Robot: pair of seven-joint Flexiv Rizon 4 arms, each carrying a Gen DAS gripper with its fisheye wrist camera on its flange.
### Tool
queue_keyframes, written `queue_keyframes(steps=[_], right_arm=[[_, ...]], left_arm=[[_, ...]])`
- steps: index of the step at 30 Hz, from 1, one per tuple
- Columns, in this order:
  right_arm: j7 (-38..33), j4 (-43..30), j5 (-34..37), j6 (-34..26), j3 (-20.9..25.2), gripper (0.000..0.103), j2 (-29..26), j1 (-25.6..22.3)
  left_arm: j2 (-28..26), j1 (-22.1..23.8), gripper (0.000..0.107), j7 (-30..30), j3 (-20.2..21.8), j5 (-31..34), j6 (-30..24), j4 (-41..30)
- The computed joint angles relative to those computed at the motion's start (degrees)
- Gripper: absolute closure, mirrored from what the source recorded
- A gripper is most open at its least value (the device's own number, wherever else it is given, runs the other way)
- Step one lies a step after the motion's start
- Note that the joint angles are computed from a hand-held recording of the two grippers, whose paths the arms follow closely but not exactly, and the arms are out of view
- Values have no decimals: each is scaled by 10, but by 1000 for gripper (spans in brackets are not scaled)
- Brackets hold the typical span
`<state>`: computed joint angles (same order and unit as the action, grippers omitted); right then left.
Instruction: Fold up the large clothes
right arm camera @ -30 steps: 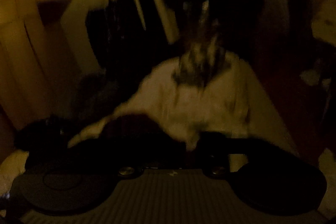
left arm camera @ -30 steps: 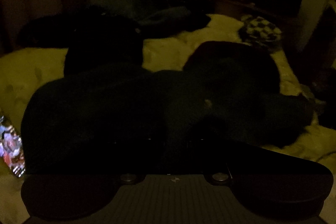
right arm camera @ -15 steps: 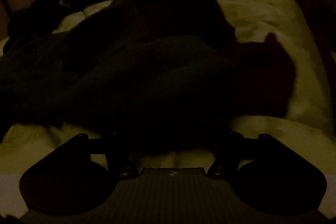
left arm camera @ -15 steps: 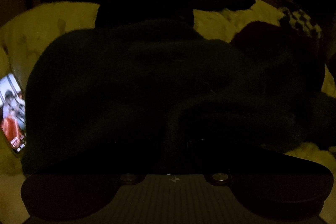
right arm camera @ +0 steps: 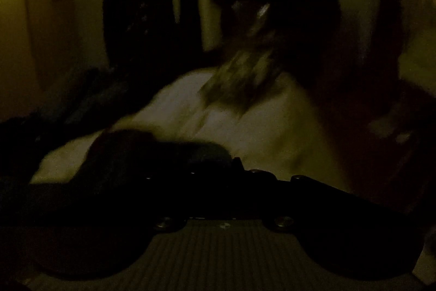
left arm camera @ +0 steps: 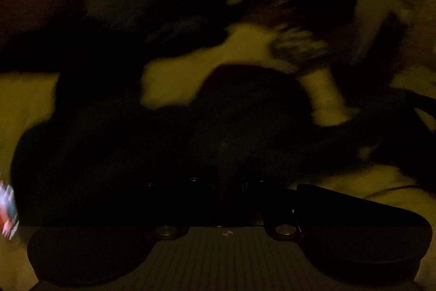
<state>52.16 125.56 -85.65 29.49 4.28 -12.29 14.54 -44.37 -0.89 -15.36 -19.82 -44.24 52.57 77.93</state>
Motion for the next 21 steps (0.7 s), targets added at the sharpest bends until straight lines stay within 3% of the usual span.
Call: queue_keyframes(steps=[3,7,9,10,13,16,18,20,21], right_arm=[[-69,23,66,-106,17,90,46,13],[-97,50,137,-155,33,90,65,13],[-88,62,188,-179,42,91,58,23],[-67,74,200,-145,38,91,55,12],[25,120,169,4,22,89,42,-18],[43,113,176,36,20,66,15,-11],[45,101,174,2,23,41,13,8],[12,71,178,-53,28,29,9,32],[-10,52,172,-81,33,29,8,48]], left_arm=[[57,27,42,100,-49,-55,-34,71],[93,1,44,170,-32,-69,-29,127],[91,-23,23,188,-10,-68,22,146],[86,-29,4,202,-7,-72,50,151],[60,-33,4,230,-5,-80,144,155],[29,-25,4,205,5,-51,193,129],[11,-21,4,159,22,-27,192,97],[4,-4,4,135,19,-18,185,78],[5,9,4,133,7,-21,190,77]])
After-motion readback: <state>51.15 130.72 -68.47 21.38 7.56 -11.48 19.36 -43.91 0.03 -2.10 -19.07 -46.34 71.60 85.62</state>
